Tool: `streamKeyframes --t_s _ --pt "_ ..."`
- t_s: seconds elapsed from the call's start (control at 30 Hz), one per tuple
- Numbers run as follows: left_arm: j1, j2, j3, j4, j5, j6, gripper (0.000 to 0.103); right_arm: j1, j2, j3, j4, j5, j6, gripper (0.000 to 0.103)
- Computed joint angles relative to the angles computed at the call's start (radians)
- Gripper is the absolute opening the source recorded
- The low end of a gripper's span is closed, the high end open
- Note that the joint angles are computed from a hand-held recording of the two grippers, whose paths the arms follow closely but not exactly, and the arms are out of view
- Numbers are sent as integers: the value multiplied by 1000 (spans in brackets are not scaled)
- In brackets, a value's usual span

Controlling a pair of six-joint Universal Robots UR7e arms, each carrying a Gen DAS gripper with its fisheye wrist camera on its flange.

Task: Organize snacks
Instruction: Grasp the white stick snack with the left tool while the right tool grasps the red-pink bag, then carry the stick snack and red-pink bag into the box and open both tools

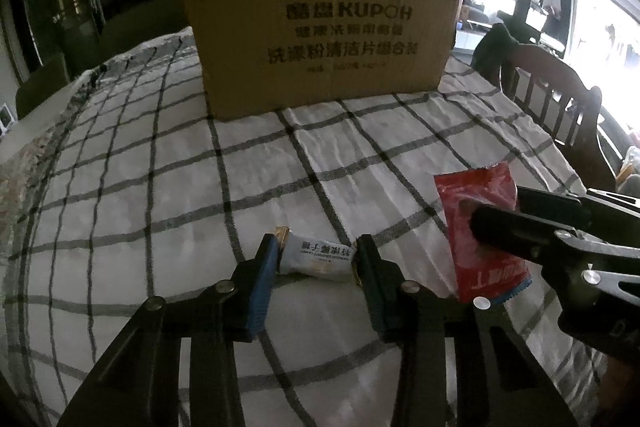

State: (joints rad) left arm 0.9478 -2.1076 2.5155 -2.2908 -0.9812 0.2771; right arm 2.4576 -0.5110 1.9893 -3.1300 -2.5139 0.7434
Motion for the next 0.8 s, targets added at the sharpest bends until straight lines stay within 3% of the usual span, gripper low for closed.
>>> streamKeyframes --t_s 0.37,0.8 --pt "-75 -84 -28 77 36 -73 39 19 -9 -7 -17 -5 -17 33" --pt "-206 -98 -99 152 103 -185 39 60 -42 -46 -50 -98 -115 33"
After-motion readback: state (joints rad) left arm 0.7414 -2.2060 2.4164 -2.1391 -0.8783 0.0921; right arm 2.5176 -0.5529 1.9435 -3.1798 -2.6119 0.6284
